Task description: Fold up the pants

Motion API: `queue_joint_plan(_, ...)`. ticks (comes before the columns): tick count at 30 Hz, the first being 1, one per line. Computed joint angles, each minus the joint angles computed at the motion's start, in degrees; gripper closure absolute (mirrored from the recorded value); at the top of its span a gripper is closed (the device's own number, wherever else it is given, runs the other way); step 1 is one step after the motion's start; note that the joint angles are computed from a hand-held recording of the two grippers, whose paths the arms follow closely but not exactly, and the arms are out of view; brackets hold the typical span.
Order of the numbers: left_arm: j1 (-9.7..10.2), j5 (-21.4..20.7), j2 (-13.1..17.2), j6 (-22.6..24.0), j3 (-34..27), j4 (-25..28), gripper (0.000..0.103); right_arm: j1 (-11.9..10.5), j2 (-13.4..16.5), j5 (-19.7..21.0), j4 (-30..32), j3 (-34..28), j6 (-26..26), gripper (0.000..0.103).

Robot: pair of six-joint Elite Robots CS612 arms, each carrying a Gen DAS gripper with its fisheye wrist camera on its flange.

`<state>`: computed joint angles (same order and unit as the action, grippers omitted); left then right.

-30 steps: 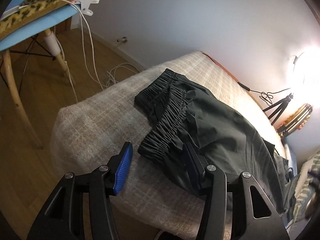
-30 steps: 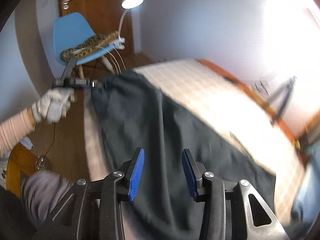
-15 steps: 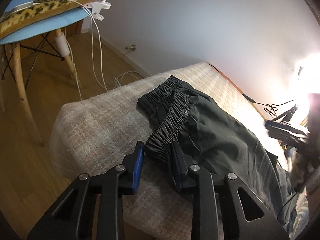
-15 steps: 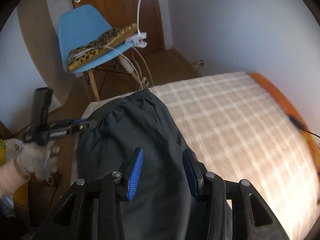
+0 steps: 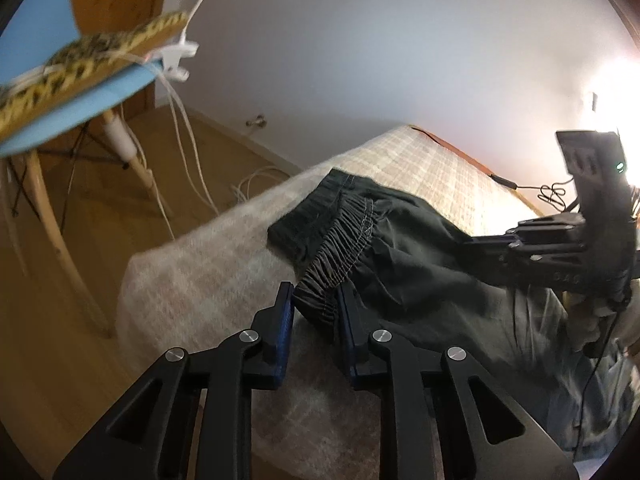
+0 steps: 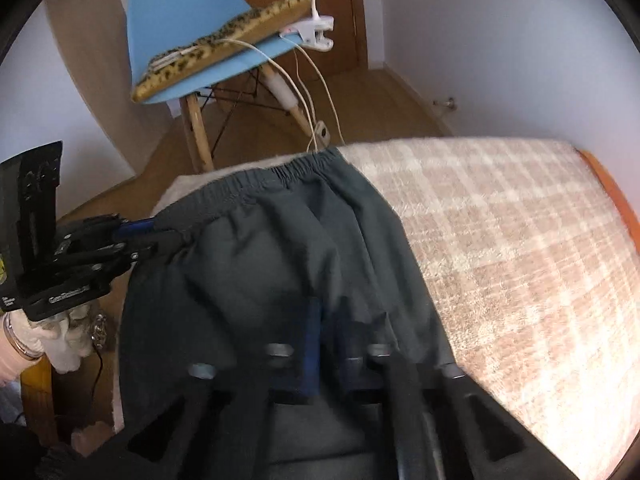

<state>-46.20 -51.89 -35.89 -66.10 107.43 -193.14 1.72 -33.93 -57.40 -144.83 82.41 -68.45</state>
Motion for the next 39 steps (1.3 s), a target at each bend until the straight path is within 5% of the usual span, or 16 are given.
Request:
queue_joint_plan(12,2.67,1.87,-0.3,8.61,-2.82,1.6,0.094,-0.63,0.01,6.21,-15.64,0.65,11.37,0.103)
queue_joint_plan(16,4.36,-2.18,0.6,8.2,-4.5,5.99,0.094,0.45,1.41,3.46,-11.06,-2.37,12.06,0.103)
queue_joint_plan(19,4.42,-1.84,0.29,5.73,-4.1,6.72,0.084,1.35,2.25,-0.91,-10.08,-3.62,11.98,0.096)
queue_joint_plan(21,4.49,-1.81,-0.28,4.11,-3.61,7.69,0.072,1.09,2.12,-1.26,-8.27,-3.95,12.88,0.067)
queue_joint_plan(25,3.83,-0.98,-1.72,4.34,-2.39,7.35,0.068,-1.26,0.0,1.05,-12.24,-0.79,15.2,0.054)
queue_joint_plan(27,3.11,-0.6,-2.14,6.15,-1.96,5.01,0.055,-3.4,-1.88,3.58,-13.48,1.59,17.18,0.037)
queue_joint_plan(31,1.56,-2.51,-2.55,12.41,-2.32,0.5,0.051,-7.99,-5.38,7.24,-17.47,7.11,20.27,0.034)
queue_joint_plan(39,-1.54,-12.69,-1.66,23.86,-7.5,-6.27,0.046,-15.76,-11.4,4.53,-27.23,16.56,24.67,0.033)
